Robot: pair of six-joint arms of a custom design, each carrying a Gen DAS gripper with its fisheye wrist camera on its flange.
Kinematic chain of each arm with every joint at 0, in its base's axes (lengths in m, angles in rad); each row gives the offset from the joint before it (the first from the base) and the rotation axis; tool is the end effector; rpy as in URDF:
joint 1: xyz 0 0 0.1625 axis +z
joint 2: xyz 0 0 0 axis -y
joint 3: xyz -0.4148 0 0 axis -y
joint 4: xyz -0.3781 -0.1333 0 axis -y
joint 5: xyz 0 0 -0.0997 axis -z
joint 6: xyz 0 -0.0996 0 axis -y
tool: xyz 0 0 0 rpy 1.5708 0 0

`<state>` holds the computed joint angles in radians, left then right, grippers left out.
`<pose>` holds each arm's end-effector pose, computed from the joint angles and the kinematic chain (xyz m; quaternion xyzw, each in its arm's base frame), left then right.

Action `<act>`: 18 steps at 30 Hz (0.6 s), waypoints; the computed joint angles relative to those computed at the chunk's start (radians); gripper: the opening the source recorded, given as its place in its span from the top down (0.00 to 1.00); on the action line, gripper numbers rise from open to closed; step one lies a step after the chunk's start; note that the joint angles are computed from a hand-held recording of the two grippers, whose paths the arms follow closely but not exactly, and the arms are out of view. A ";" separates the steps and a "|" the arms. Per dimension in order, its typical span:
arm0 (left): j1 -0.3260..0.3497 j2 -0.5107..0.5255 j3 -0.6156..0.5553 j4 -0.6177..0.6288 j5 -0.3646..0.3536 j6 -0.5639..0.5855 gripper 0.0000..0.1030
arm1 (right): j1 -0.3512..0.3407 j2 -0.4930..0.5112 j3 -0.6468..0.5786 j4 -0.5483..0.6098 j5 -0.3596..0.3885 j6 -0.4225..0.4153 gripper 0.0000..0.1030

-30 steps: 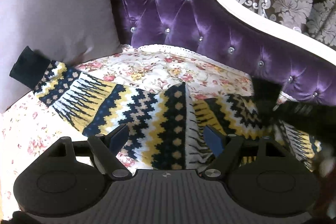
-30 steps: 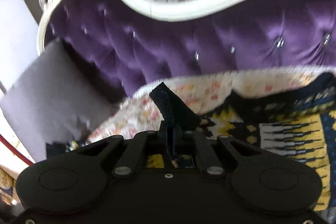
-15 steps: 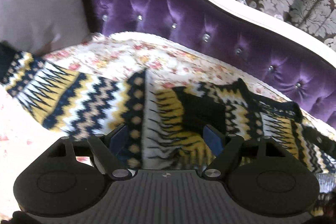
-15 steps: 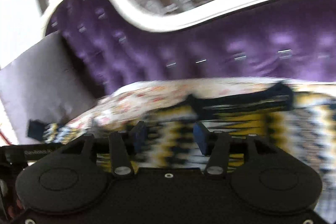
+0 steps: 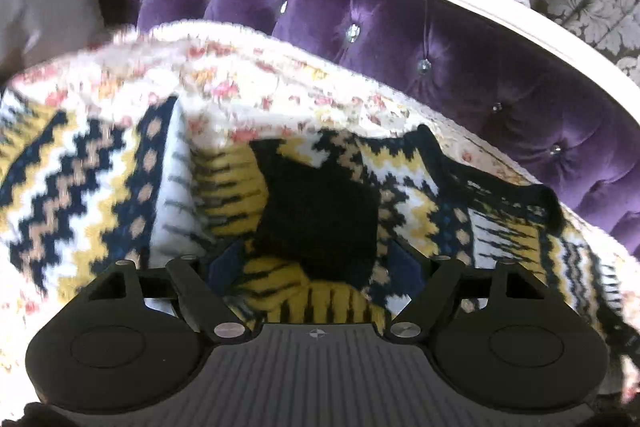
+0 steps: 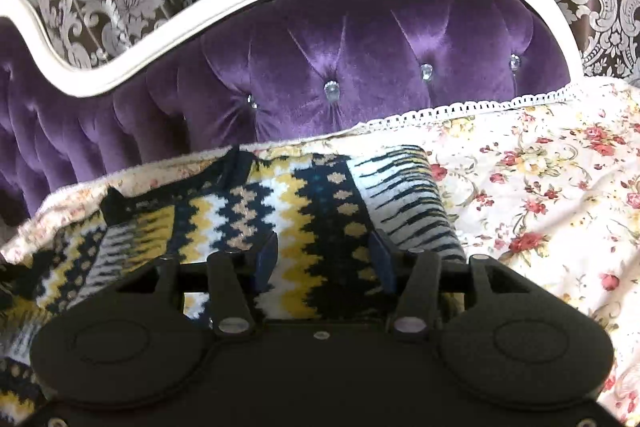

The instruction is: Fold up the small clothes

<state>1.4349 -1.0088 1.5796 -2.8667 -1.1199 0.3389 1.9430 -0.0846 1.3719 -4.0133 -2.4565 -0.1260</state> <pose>0.0839 -0.6910 0.3082 0.1373 0.9044 -0.3227 0.2430 0.2767 -0.5543 -0.0997 -0.0401 -0.7913 0.5337 0.2957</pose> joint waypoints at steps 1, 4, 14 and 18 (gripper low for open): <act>-0.004 0.007 -0.002 -0.003 0.009 0.007 0.25 | -0.003 -0.005 0.012 -0.007 0.013 0.000 0.38; -0.014 0.025 -0.006 -0.021 0.032 0.017 0.26 | -0.005 -0.004 0.019 -0.018 0.033 -0.020 0.35; -0.001 0.015 0.003 -0.119 -0.017 0.039 0.91 | 0.011 -0.010 0.048 -0.058 0.096 -0.125 0.34; 0.006 0.035 -0.049 0.003 0.014 0.057 0.87 | 0.016 -0.022 0.065 -0.024 0.126 -0.099 0.22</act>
